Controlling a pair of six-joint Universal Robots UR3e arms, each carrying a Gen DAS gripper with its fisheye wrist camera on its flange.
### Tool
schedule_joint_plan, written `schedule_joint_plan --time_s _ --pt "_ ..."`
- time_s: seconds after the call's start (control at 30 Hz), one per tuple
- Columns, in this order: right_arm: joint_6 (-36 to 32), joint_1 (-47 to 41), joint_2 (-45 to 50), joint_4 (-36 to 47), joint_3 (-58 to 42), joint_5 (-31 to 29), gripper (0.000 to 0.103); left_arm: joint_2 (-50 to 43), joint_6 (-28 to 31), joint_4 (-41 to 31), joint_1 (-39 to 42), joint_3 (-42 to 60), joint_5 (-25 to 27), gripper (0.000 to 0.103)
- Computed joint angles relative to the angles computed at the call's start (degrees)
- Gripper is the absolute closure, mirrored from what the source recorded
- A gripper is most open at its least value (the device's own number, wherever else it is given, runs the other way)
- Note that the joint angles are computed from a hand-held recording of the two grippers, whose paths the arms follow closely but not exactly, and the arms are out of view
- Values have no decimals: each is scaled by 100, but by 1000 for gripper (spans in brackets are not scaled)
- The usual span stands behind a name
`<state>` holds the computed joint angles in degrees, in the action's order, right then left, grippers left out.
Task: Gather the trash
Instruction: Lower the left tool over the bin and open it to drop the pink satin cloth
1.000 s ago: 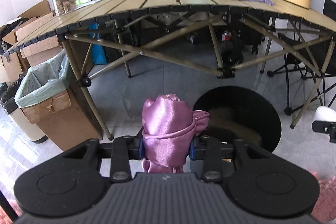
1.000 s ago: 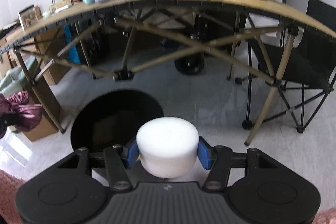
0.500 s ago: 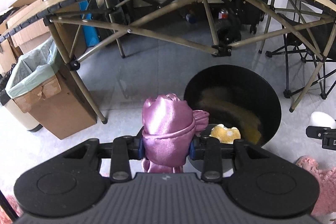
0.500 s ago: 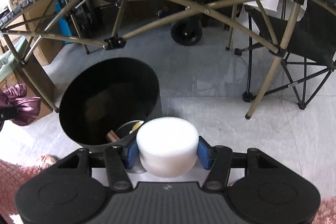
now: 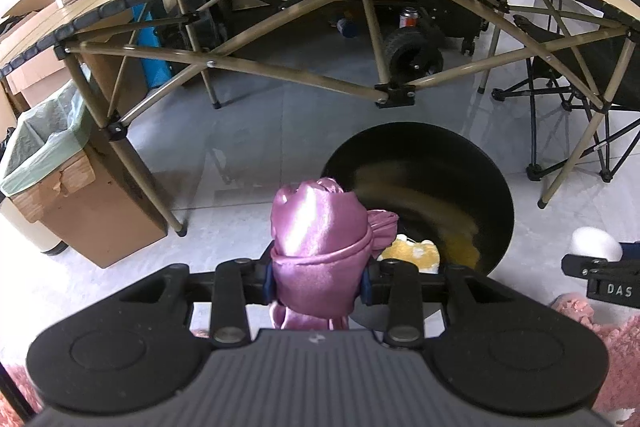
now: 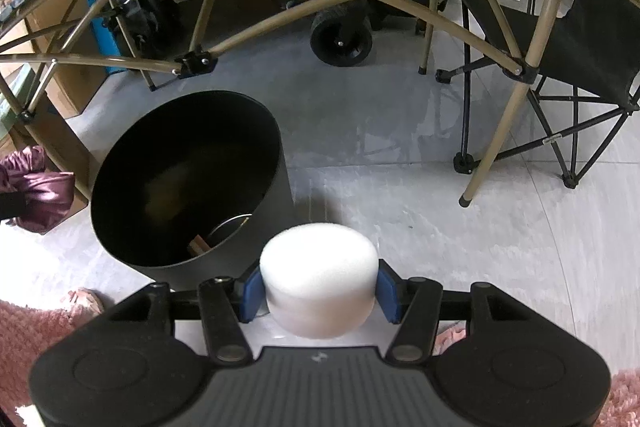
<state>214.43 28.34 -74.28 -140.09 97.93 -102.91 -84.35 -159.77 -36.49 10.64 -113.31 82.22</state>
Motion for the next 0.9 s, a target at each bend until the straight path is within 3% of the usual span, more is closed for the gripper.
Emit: schedule_joint_plan --time_s 0.9 --pt "-20 -278 64 140 111 217 48 -1429 -926 -950 -1217 1889 122 66"
